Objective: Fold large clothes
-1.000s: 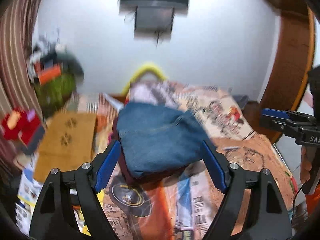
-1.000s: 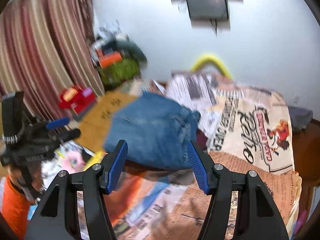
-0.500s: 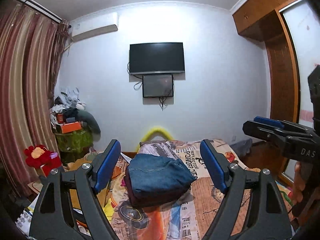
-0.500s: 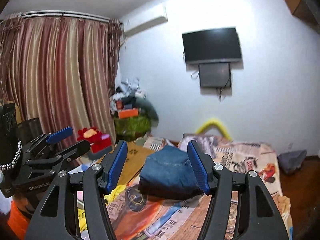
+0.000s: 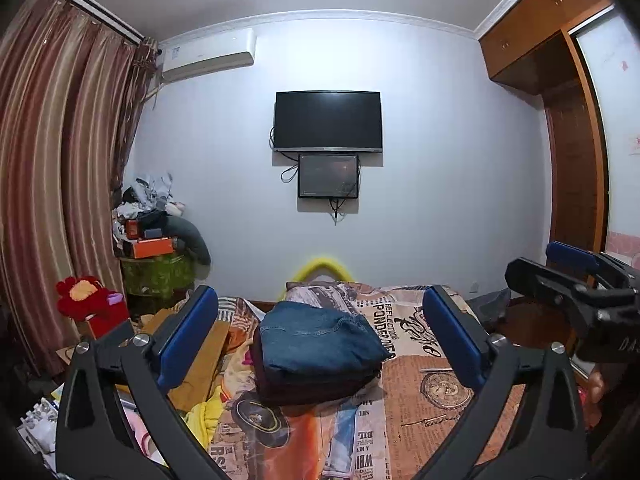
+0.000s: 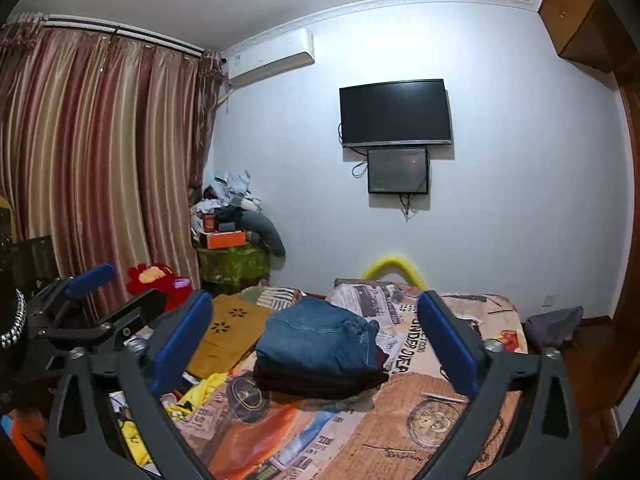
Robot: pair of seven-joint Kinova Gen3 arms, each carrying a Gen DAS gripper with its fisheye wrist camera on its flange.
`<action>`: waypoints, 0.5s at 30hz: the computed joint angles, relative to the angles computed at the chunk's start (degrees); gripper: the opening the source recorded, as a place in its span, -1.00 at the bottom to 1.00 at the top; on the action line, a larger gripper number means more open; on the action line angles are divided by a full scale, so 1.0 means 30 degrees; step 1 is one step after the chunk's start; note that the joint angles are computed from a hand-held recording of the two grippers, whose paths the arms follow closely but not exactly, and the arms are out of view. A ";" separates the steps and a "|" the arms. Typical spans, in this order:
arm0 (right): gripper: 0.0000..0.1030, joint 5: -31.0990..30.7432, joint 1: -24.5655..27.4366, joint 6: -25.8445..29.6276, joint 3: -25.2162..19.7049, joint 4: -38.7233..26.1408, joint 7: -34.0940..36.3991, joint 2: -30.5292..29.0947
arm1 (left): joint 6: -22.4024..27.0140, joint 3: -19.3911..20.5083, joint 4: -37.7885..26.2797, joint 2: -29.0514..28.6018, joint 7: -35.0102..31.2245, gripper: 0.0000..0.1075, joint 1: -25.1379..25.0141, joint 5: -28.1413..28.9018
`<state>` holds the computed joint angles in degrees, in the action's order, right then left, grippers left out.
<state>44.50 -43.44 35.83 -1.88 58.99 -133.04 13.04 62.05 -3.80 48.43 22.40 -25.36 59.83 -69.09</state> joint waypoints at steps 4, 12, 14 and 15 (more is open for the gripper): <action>1.00 0.0793 -0.0336 0.0342 0.0129 0.0219 -0.0779 -0.0067 | -0.0092 0.0052 0.0317 -0.0137 0.0253 0.91 -0.0108 0.0128; 1.00 -0.0193 0.0254 0.0377 -0.0314 0.0628 -0.0507 -0.0376 | 0.0095 0.0175 0.0512 -0.0142 0.0613 0.91 -0.0074 -0.0077; 1.00 -0.0382 0.0304 0.0629 -0.0423 0.0442 -0.0278 -0.0377 | 0.0119 0.0222 0.0476 -0.0125 0.0578 0.91 -0.0152 0.0011; 1.00 -0.0334 0.0268 0.0662 -0.0421 0.0486 -0.0334 -0.0415 | 0.0105 0.0239 0.0492 -0.0128 0.0575 0.91 -0.0180 0.0056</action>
<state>43.50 -42.64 37.82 -3.15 60.44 -134.04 11.79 62.37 -3.08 49.90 22.02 -23.64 59.29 -68.92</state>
